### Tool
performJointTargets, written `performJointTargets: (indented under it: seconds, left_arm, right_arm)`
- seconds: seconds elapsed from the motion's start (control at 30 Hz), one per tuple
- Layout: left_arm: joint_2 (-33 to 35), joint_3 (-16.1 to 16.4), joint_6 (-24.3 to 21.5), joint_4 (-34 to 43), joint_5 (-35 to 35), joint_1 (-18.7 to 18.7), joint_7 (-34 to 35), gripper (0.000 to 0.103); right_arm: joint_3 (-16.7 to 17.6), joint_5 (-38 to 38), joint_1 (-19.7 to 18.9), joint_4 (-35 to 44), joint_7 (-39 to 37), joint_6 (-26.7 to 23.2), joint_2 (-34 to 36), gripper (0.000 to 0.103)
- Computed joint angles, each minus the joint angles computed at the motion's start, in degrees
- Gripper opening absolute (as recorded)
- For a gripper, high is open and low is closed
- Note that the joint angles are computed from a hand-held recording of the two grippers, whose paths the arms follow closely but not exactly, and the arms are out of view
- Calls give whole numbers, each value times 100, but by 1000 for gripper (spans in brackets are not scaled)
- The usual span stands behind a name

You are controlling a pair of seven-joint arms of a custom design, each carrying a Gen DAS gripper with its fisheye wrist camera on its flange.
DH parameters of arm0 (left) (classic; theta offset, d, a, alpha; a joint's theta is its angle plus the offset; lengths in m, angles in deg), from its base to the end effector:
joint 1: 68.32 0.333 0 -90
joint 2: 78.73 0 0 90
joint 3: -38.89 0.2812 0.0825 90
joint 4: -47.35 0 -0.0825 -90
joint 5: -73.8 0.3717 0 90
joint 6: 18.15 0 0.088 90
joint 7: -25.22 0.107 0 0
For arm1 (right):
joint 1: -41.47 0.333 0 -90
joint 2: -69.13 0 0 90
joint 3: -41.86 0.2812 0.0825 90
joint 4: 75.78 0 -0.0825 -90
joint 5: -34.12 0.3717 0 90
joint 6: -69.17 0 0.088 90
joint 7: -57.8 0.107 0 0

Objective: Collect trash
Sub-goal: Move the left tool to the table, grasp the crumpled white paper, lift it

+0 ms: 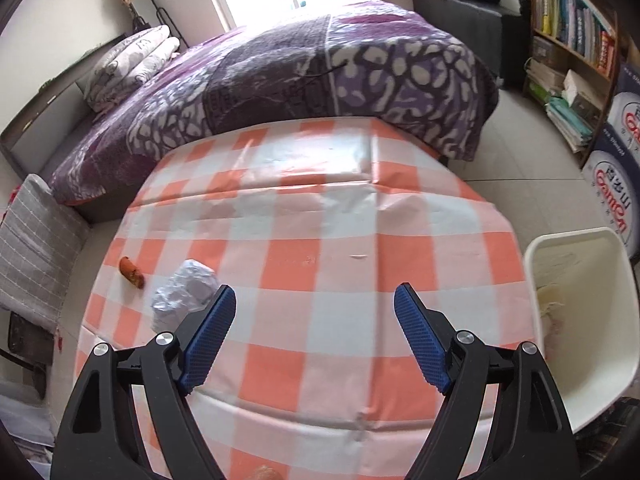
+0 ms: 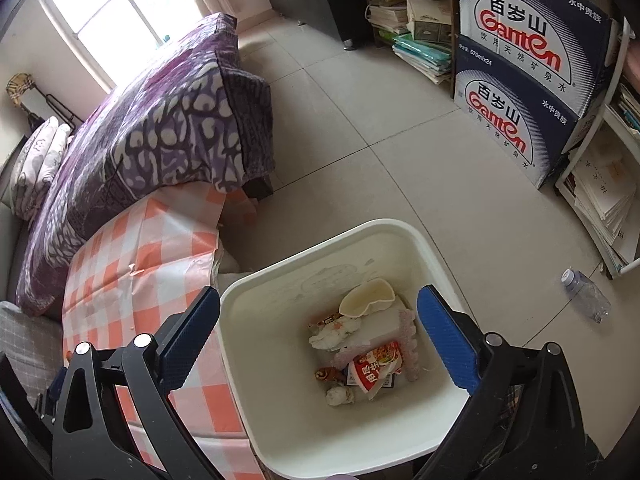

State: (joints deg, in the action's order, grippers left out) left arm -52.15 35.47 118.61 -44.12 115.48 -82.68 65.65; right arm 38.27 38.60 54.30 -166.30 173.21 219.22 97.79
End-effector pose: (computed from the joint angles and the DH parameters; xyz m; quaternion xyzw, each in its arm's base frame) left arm 0.6559 -0.1982 0.3748 -0.7068 0.6350 -0.0981 0.2959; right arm 0.6924 0.1179 0.3848 -0.5629 0.7822 -0.1111 0.2428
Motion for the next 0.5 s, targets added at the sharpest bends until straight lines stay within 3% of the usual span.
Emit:
performJointTargets:
  seconds: [0.33, 0.5]
  left_arm:
    - [351, 268, -339, 164, -432, 732, 320, 81]
    - [523, 96, -219, 159, -1216, 1229, 896, 81]
  right_arm:
    - [7, -310, 395, 785, 144, -512, 581, 96]
    - [-46, -508, 556, 1063, 231, -690, 796, 96]
